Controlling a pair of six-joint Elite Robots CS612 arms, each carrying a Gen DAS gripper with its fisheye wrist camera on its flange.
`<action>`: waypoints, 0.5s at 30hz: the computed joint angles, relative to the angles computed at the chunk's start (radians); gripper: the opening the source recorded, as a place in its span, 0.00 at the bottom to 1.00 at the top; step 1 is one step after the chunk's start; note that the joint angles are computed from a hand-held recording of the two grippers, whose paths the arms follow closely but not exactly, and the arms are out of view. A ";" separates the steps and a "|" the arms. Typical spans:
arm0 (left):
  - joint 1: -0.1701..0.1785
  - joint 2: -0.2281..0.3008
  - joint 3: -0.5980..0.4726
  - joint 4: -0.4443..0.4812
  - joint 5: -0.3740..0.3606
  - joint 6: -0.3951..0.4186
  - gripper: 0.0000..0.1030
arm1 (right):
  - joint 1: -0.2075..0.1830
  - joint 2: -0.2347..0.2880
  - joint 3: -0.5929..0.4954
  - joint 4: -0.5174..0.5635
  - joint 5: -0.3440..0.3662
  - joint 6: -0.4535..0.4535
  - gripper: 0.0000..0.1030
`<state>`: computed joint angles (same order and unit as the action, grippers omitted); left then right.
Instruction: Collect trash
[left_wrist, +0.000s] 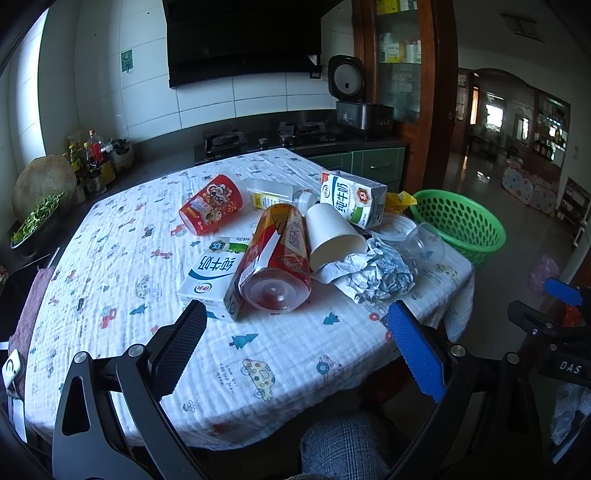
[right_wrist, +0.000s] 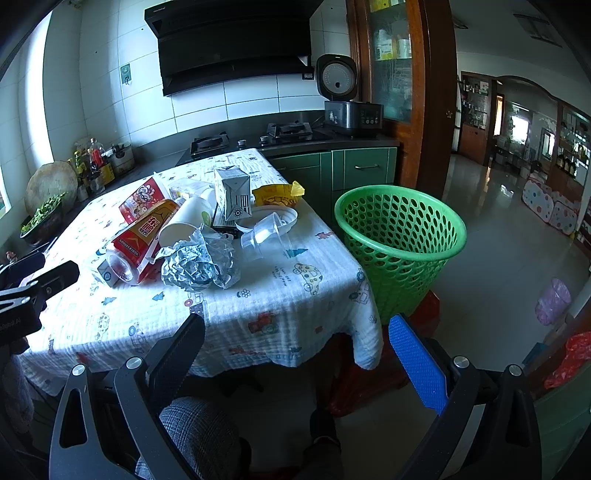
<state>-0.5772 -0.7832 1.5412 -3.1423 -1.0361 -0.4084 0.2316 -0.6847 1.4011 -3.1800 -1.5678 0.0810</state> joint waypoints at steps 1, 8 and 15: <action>0.001 0.000 -0.002 0.001 0.002 0.000 0.94 | -0.001 0.000 0.001 -0.001 0.001 0.000 0.94; 0.009 0.001 -0.008 0.008 0.015 -0.002 0.94 | -0.003 0.003 -0.007 0.007 0.012 -0.001 0.94; 0.028 -0.003 -0.013 0.027 0.009 -0.011 0.90 | -0.008 0.012 -0.032 0.026 0.044 -0.008 0.94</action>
<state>-0.5494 -0.7858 1.5281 -3.1152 -1.0272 -0.4195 0.2232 -0.6728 1.3690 -3.1540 -1.5239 0.0729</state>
